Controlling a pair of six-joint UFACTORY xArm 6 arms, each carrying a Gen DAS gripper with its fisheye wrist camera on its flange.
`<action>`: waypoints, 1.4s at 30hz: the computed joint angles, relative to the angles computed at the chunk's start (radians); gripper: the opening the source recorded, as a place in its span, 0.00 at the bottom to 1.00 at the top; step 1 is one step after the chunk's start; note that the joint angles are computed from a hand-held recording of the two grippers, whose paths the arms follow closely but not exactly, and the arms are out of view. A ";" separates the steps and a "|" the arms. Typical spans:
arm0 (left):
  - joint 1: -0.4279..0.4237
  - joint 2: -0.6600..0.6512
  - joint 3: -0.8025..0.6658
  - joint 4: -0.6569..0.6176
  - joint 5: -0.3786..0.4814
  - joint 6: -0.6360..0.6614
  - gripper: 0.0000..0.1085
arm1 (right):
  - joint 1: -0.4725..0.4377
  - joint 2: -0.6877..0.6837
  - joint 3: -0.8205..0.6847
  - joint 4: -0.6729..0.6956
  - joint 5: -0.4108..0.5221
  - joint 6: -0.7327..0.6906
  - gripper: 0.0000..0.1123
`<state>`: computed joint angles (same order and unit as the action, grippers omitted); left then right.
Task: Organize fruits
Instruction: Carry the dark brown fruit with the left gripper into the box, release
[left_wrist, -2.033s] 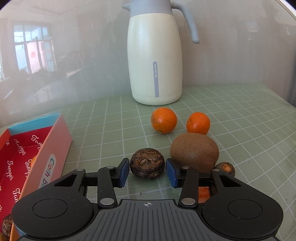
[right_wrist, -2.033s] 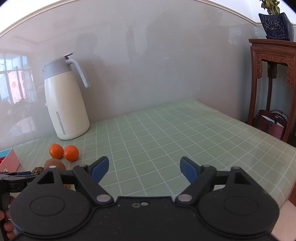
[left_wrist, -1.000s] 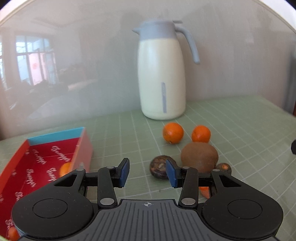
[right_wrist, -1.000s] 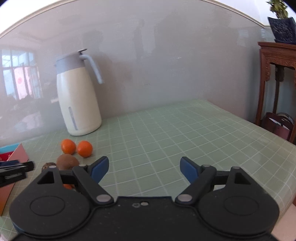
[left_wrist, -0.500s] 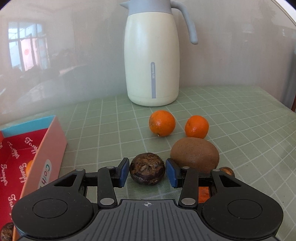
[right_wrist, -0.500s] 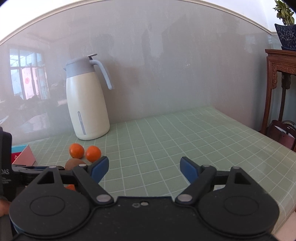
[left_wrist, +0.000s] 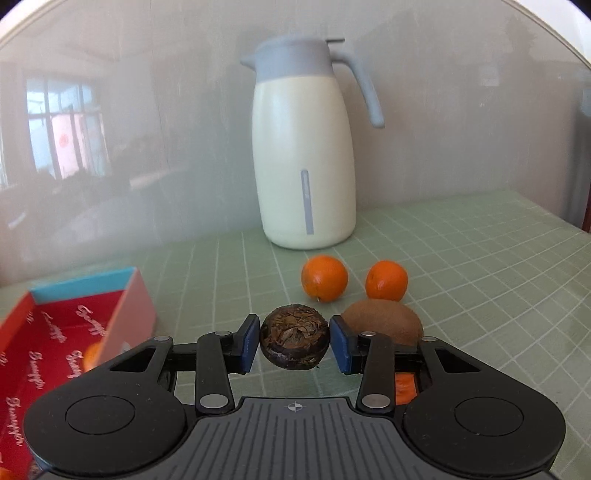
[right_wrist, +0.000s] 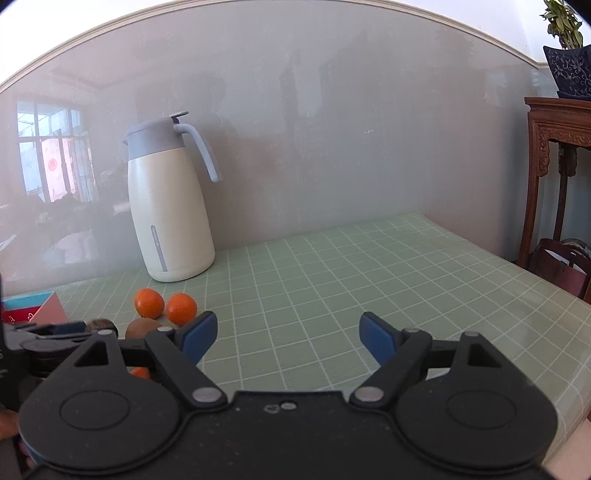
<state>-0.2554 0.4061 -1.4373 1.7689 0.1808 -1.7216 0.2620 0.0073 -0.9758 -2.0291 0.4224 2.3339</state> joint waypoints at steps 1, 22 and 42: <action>0.004 -0.012 0.012 0.001 -0.003 -0.007 0.38 | 0.000 0.001 0.000 0.000 -0.002 0.000 0.75; 0.216 -0.312 0.350 -0.084 0.162 -0.062 0.38 | 0.068 0.060 -0.064 0.032 -0.005 -0.066 0.75; 0.290 -0.327 0.408 -0.209 0.133 0.032 0.56 | 0.116 0.140 -0.148 0.055 -0.046 -0.118 0.75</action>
<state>0.0344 0.0791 -1.0297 1.5601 0.3137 -1.6893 0.3778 0.1474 -1.1238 -1.9741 0.3761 2.2161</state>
